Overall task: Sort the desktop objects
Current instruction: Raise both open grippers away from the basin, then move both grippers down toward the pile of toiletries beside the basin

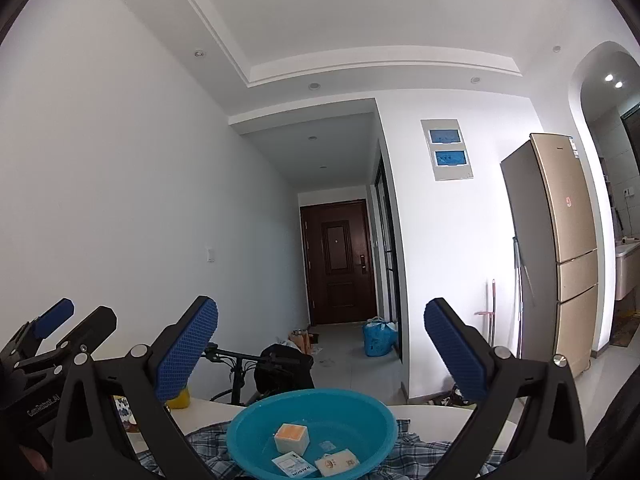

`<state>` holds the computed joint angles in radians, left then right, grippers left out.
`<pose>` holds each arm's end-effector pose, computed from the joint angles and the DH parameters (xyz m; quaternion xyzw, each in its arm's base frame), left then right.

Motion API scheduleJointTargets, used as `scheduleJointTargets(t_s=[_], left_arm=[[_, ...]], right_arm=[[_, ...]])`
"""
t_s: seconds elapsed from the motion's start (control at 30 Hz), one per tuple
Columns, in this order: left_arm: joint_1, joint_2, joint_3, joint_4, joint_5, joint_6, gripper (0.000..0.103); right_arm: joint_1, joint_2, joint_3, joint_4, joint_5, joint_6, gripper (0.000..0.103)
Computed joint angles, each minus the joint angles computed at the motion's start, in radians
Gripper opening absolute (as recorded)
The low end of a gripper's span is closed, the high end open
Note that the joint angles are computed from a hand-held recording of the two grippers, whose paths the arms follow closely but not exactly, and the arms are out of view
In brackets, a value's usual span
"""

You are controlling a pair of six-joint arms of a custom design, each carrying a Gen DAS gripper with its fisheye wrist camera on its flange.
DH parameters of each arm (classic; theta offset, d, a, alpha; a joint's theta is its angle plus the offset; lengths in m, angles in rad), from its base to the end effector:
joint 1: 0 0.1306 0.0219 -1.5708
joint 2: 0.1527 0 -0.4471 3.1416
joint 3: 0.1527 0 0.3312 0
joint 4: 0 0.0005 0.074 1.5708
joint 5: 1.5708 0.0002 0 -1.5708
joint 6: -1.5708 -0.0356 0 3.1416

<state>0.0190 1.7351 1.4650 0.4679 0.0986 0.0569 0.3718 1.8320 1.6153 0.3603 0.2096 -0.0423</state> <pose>0.5878 0.0072 0.4884 0.0141 0.6341 -0.0459 0.7718 0.5925 0.2226 0.4841 -0.0287 0.6551 0.0875 0.7499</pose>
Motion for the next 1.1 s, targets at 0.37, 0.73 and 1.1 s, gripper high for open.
scheduleJointTargets(t_s=[0.37, 0.73, 1.1], left_arm=[[-0.014, 0.005, 0.024, -0.085, 0.003, 0.015, 0.103], [-0.008, 0.0, -0.072, -0.084, 0.076, -0.003, 0.103], [-0.012, 0.067, -0.053, -0.193, 0.091, -0.038, 0.103]], right_arm=[[0.014, -0.031, -0.094, 0.086, -0.004, 0.03, 0.103], [-0.006, 0.008, -0.108, -0.002, -0.05, -0.047, 0.103], [-0.006, 0.055, -0.107, -0.106, -0.045, -0.075, 0.103]])
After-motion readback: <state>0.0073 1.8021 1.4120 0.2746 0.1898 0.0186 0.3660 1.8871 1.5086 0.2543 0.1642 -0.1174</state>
